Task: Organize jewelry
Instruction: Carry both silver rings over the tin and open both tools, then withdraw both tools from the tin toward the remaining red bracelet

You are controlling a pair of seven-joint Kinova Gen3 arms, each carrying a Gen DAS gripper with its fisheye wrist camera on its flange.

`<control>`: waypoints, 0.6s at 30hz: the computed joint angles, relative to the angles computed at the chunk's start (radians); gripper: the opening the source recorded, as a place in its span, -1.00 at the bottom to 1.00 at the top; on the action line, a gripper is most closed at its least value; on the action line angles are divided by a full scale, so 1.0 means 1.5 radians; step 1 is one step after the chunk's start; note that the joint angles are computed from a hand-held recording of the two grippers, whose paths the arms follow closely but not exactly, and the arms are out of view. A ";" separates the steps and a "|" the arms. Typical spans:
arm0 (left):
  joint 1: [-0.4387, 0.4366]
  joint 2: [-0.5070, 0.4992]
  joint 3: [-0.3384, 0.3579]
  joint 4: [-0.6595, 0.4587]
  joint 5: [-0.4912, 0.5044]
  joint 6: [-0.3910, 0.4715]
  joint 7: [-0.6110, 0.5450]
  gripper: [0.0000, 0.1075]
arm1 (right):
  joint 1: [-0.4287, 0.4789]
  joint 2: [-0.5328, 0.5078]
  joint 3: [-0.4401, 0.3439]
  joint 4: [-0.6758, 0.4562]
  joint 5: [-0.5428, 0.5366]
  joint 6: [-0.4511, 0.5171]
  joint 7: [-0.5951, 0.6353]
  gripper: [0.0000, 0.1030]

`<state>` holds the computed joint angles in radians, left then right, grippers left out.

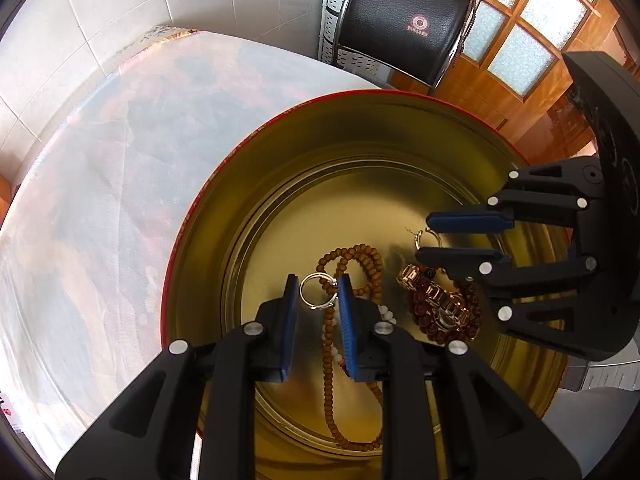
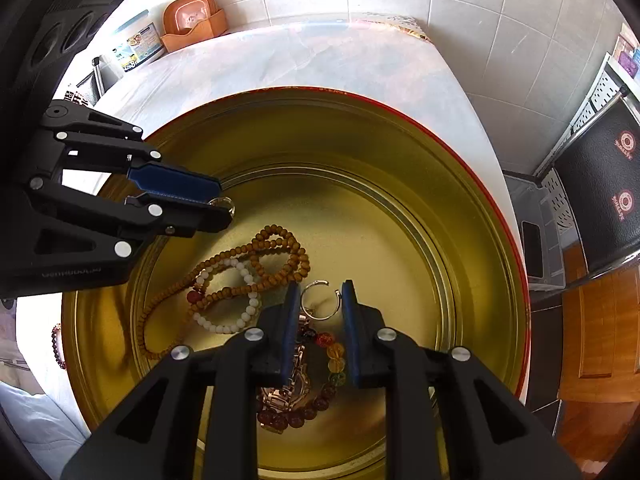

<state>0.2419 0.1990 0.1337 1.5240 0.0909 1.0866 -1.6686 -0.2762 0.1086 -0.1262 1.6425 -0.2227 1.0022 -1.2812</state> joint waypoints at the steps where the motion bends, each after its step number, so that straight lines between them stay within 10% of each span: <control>1: 0.001 0.001 -0.001 -0.001 -0.002 0.000 0.002 -0.62 | 0.000 0.002 0.000 -0.002 0.000 0.002 0.001 -0.57; 6: 0.018 -0.005 0.003 0.002 -0.028 -0.011 0.019 -0.61 | 0.003 0.006 0.002 -0.003 -0.023 0.025 0.052 -0.55; 10: 0.058 -0.034 0.005 0.024 -0.092 -0.038 0.042 0.36 | -0.009 -0.028 -0.014 0.017 0.006 0.013 0.097 0.54; 18: 0.054 -0.094 0.011 0.052 -0.106 -0.042 0.116 0.36 | 0.004 -0.116 0.017 0.060 -0.073 -0.005 0.172 0.72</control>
<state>0.3223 0.0577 0.1509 1.6024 -0.0683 1.0235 -1.4942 -0.2697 -0.0653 -0.1012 1.7327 -0.3325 0.9940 -1.0232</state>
